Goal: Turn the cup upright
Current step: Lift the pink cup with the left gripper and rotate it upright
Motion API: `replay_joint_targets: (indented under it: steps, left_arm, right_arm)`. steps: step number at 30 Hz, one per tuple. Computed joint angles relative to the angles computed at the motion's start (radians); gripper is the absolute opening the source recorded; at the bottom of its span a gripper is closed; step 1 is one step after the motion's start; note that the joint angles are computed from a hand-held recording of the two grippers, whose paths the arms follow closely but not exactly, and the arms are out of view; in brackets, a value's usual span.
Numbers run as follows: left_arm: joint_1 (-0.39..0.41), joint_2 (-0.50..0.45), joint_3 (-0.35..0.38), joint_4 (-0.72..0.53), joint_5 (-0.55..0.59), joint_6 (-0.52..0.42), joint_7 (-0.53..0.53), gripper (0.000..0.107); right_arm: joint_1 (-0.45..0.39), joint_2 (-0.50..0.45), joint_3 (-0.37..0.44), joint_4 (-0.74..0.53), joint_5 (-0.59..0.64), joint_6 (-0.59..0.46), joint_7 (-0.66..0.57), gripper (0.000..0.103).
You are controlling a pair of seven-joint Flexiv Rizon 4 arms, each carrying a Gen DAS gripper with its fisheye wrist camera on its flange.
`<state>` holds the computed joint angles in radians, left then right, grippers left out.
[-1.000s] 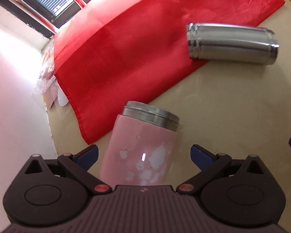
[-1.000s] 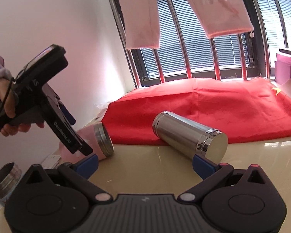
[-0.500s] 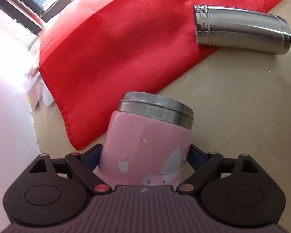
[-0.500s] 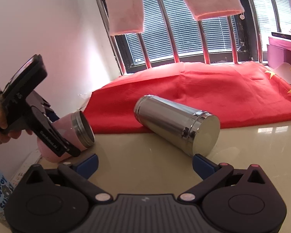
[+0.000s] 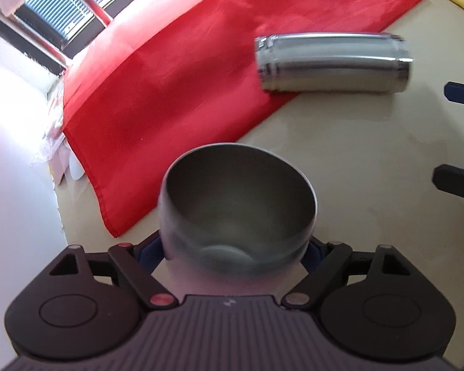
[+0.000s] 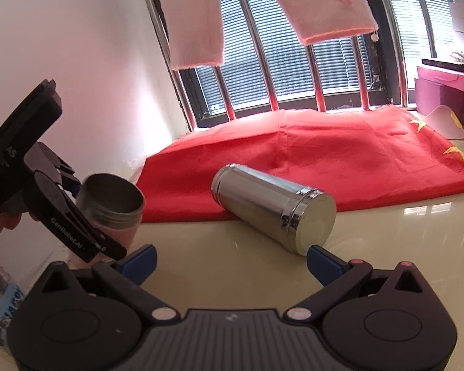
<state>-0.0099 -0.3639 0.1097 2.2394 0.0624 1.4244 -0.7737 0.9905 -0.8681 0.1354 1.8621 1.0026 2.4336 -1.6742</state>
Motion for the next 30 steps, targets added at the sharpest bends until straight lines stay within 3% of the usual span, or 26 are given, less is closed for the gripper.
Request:
replay_joint_targets:
  steps: [7, 12, 15, 23, 26, 30]
  left_arm:
    - [-0.039, 0.118, 0.01, 0.084, 0.04, 0.007, -0.039, 0.084]
    - [-0.053, 0.252, -0.008, 0.183, 0.059, -0.009, -0.07, 0.084]
    - [-0.061, 0.348, -0.018, 0.249, 0.098, -0.049, -0.111, 0.084]
    - [-0.057, 0.562, -0.056, 0.416, 0.079, -0.195, -0.098, 0.084]
    - [-0.053, 0.583, -0.07, 0.44, 0.088, -0.276, -0.088, 0.084]
    - [-0.033, 0.488, -0.116, 0.432, 0.156, -0.24, -0.169, 0.085]
  right_arm:
    - [0.013, 0.047, 0.045, 0.074, 0.023, 0.112, 0.006, 0.103]
    - [0.018, 0.078, 0.097, 0.132, 0.052, 0.213, 0.011, 0.103]
    - [0.025, 0.094, 0.131, 0.163, 0.079, 0.271, 0.012, 0.103]
    - [0.072, 0.088, 0.225, 0.239, 0.144, 0.428, 0.04, 0.103]
    - [0.095, 0.068, 0.257, 0.26, 0.171, 0.472, 0.058, 0.103]
    - [0.115, 0.045, 0.294, 0.277, 0.218, 0.506, 0.079, 0.103]
